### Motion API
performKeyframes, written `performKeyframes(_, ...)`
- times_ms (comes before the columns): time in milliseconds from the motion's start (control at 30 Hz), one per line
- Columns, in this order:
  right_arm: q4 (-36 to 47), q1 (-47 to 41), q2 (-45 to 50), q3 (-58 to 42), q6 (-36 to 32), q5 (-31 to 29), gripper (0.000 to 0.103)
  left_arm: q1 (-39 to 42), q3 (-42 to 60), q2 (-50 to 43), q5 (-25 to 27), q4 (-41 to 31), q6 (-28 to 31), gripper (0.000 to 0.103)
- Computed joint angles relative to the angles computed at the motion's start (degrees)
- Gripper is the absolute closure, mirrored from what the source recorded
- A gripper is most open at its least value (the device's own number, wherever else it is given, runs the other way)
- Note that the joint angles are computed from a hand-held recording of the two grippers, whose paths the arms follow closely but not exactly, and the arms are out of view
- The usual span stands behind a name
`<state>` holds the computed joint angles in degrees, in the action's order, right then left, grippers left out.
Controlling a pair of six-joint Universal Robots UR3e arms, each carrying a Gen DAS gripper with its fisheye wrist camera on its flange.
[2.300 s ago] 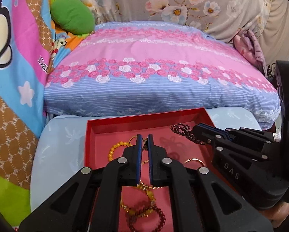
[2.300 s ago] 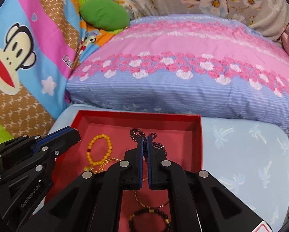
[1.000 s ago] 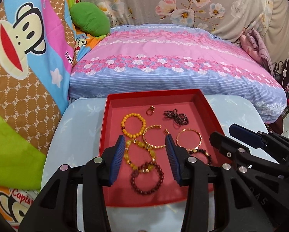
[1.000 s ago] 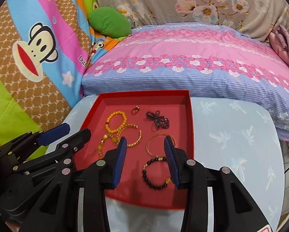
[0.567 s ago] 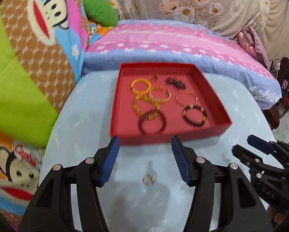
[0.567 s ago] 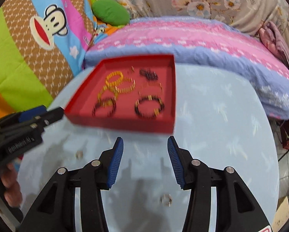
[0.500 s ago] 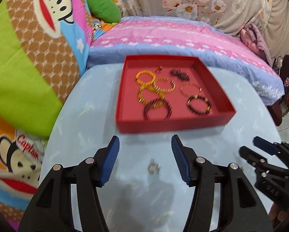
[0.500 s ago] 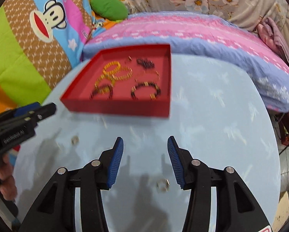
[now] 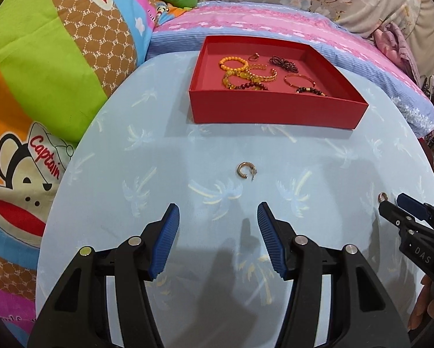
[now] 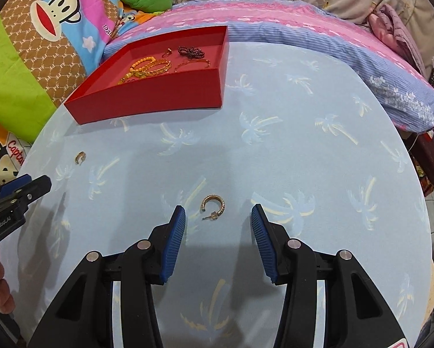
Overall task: Organize jewelry
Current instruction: 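Grasp a gold hoop earring with the right tool while the left tool moves toward another, then grasp the second hoop earring with the left tool while the right holds its earring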
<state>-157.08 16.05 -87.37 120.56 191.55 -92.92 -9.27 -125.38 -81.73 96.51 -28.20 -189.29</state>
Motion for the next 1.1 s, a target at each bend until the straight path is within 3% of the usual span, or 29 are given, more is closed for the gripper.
performKeyframes(133,-1.47,0.92,1.6,-0.25,0.44,-1.14,0.059,0.68,-0.86,0.14,-0.5,-0.31,-0.69,0.05)
performKeyframes(367,-1.85,1.01,3.04,-1.55,0.94,-1.52,0.087,2.11,-0.15,-1.06,-1.61,-0.8,-1.25,0.05)
performKeyframes(800,0.24,0.25,2.59,-3.45,1.85,3.21,0.087,1.0,8.08,-11.5,-3.8,1.32,-1.55,0.05)
performKeyframes(1100,0.71,0.07,3.27,-4.34,1.54,4.09,0.087,0.17,12.09,-16.42,-2.71,1.21,-1.5,0.07)
